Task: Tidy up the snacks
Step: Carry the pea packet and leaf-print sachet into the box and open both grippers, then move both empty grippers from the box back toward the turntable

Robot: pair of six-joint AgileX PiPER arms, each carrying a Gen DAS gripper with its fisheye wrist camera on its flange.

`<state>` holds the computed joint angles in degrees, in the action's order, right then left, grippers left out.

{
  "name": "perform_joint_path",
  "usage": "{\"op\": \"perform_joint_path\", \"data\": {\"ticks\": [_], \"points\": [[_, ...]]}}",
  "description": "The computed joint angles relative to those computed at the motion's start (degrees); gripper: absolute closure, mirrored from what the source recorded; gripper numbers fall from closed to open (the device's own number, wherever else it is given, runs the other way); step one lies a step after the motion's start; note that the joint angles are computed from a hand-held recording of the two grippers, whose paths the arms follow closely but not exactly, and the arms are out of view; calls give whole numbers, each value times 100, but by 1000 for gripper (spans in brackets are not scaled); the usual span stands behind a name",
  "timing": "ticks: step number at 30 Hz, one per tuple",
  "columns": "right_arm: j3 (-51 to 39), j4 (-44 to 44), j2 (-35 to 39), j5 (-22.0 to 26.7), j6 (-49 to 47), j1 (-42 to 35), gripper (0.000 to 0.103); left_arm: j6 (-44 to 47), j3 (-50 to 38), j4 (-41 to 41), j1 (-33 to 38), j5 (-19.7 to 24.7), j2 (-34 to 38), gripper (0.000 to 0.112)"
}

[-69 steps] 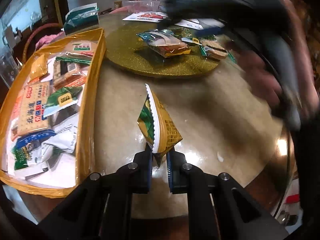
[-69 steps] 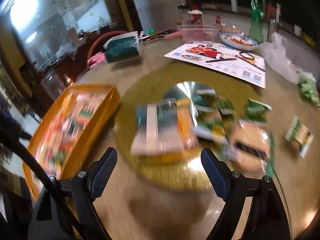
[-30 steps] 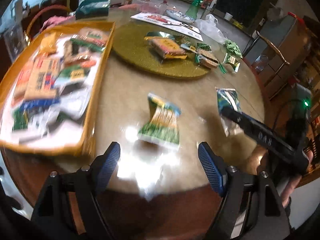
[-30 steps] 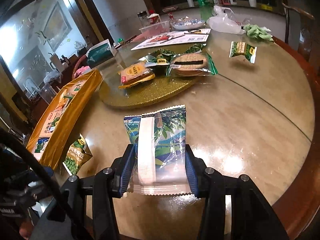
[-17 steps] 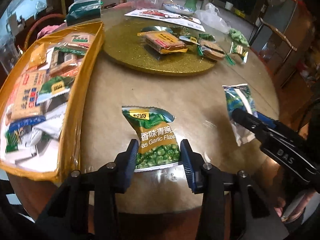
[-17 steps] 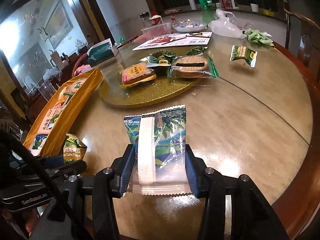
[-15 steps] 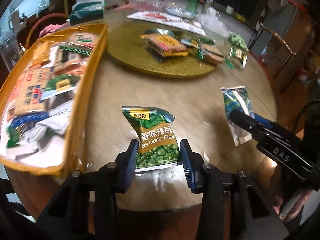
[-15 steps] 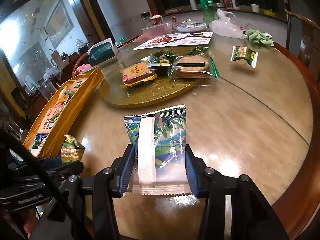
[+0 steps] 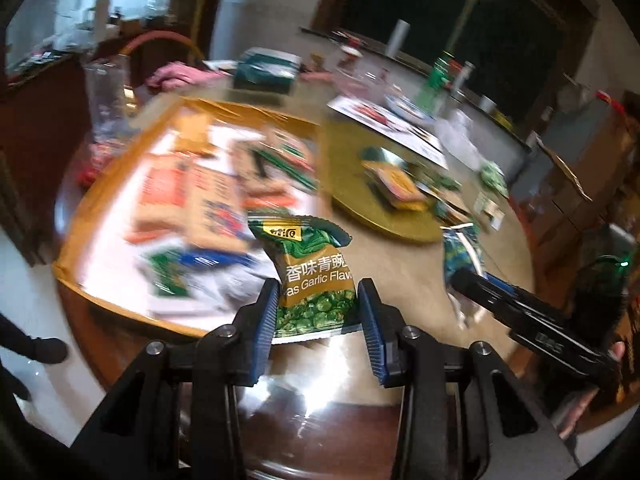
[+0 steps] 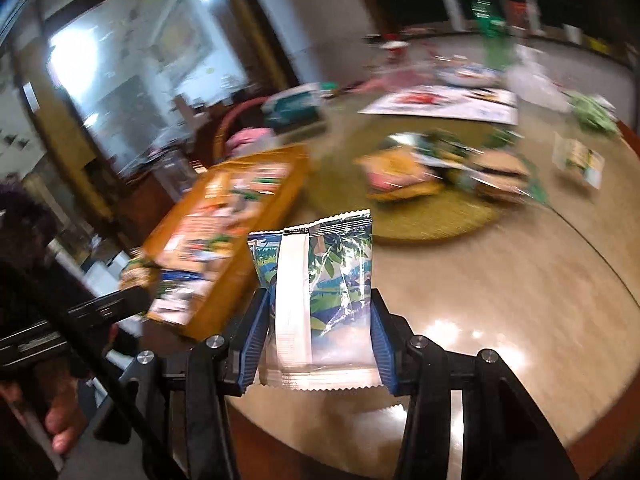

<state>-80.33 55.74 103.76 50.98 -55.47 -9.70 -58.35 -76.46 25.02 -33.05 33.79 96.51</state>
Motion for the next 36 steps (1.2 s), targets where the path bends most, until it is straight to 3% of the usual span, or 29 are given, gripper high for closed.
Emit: {"op": "perform_joint_path", "data": {"ticks": [6,9,12,15,21,27,29,31,34,36], "points": [[-1677,-855,853,514,1393,1043,56,1115,73,-912,852,142,-45,71],[-2351,-1585,1198,343,2042,1580,56,1750,-38,-1280,1206,177,83,71],[-3189,-2273,1673,521,2818,1923,56,2864,-265,-2272,1616,185,275,71],[-3677,-2516,1978,519,3062,2077,56,2678,-438,-1782,1645,240,457,71],[-4598,-2753,2608,790,3503,2221,55,2872,-769,-1810,1867,476,850,70],[-4619,-3030,2726,626,3690,2351,51,2765,-796,-1883,1955,453,1048,67],[-4559,-2797,2705,665,3586,2279,48,2702,-757,-1945,1946,458,1006,53],[-4546,-2621,2672,763,3462,2212,44,2418,-491,-1699,1840,195,808,36],[-3488,-2152,2020,202,2921,2054,31,1599,-292,-880,1516,153,592,30],[-2688,-1572,1545,-37,2405,1834,29,858,-214,-223,1184,287,462,30]]}}
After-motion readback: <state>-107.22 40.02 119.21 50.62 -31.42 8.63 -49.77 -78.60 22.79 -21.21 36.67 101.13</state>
